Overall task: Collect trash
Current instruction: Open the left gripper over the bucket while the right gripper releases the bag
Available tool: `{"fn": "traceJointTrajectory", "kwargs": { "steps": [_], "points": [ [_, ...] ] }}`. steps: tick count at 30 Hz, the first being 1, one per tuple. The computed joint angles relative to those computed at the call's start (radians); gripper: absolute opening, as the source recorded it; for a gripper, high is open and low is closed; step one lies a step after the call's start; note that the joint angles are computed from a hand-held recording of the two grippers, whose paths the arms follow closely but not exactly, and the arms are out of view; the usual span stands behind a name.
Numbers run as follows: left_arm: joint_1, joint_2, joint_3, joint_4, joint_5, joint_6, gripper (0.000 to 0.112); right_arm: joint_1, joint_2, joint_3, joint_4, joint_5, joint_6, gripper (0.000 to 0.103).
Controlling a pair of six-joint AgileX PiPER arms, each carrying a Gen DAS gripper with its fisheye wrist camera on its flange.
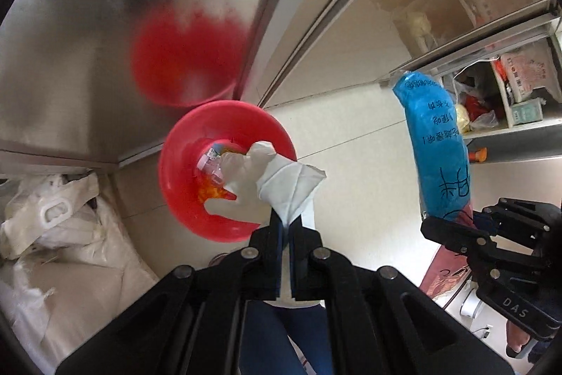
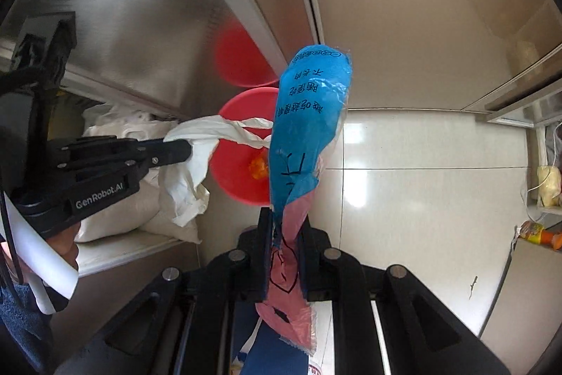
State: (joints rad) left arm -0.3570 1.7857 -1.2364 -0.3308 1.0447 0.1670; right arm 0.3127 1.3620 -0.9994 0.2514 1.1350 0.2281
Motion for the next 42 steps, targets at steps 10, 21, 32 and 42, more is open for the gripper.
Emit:
{"fn": "traceJointTrajectory", "kwargs": {
  "steps": [10,21,32,42],
  "points": [
    [-0.034,0.082,-0.026,0.031,-0.029,-0.003,0.009,-0.027,0.054,0.045,-0.005,-0.058,-0.032,0.011],
    [-0.005,0.037,-0.041,0.063,0.007,-0.003,0.03,0.044,0.071,-0.044,-0.027,-0.014,0.054,0.011],
    [0.094,-0.064,0.058,0.099,-0.04,-0.016,0.079,0.073,0.138,-0.128,-0.003,0.02,-0.041,0.011],
    [0.22,-0.076,0.145,0.028,-0.12,0.029,0.091,0.116,0.273,-0.204,0.055,-0.001,-0.142,0.011]
  ]
}}
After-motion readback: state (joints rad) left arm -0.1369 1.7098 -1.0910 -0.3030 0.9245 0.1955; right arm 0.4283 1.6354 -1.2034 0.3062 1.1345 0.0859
